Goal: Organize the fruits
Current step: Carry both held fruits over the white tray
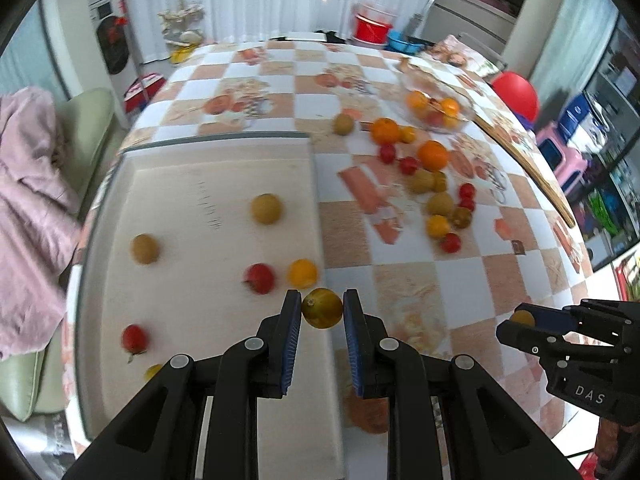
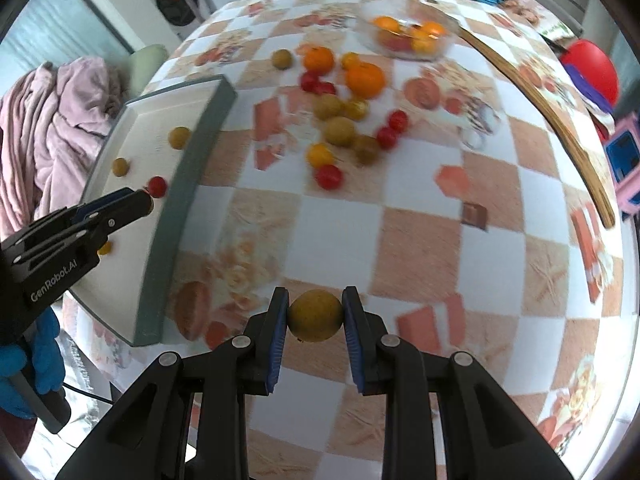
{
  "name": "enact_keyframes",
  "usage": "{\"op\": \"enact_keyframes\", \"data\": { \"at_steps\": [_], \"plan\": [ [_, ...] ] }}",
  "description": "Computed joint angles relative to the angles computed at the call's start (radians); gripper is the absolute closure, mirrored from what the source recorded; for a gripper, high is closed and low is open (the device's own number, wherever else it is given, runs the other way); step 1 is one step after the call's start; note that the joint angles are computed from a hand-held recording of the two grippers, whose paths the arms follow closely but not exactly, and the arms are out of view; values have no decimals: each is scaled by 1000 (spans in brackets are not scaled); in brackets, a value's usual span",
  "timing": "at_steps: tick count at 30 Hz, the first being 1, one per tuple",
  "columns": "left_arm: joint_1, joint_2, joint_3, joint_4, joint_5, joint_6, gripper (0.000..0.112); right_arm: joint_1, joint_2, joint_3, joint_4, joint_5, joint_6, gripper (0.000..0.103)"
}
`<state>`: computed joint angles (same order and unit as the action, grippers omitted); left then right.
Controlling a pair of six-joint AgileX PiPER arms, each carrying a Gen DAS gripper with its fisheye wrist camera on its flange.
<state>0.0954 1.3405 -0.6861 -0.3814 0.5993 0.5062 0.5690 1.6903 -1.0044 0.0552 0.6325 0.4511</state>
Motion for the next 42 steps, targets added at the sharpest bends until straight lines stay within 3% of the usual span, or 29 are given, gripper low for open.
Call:
{"op": "enact_keyframes", "data": {
  "at_steps": [9,17,24,32,42],
  "plan": [
    [217,1,-3,-64,18,161,89,71,116,-185,10,48,-15,73],
    [347,97,-60,-83,-37,243,89,82,279,-452,77,100,-98,73],
    [375,223,-113,-44,-109,234,89,108,478,-749,114,185,-127,73],
    [382,304,-144,-4,-130,199,89,135,679,-1035,92,310,-100,73],
    [365,320,-142,26,-157,181,89,145,777,-1148,54,344,-44,73]
  ]
}}
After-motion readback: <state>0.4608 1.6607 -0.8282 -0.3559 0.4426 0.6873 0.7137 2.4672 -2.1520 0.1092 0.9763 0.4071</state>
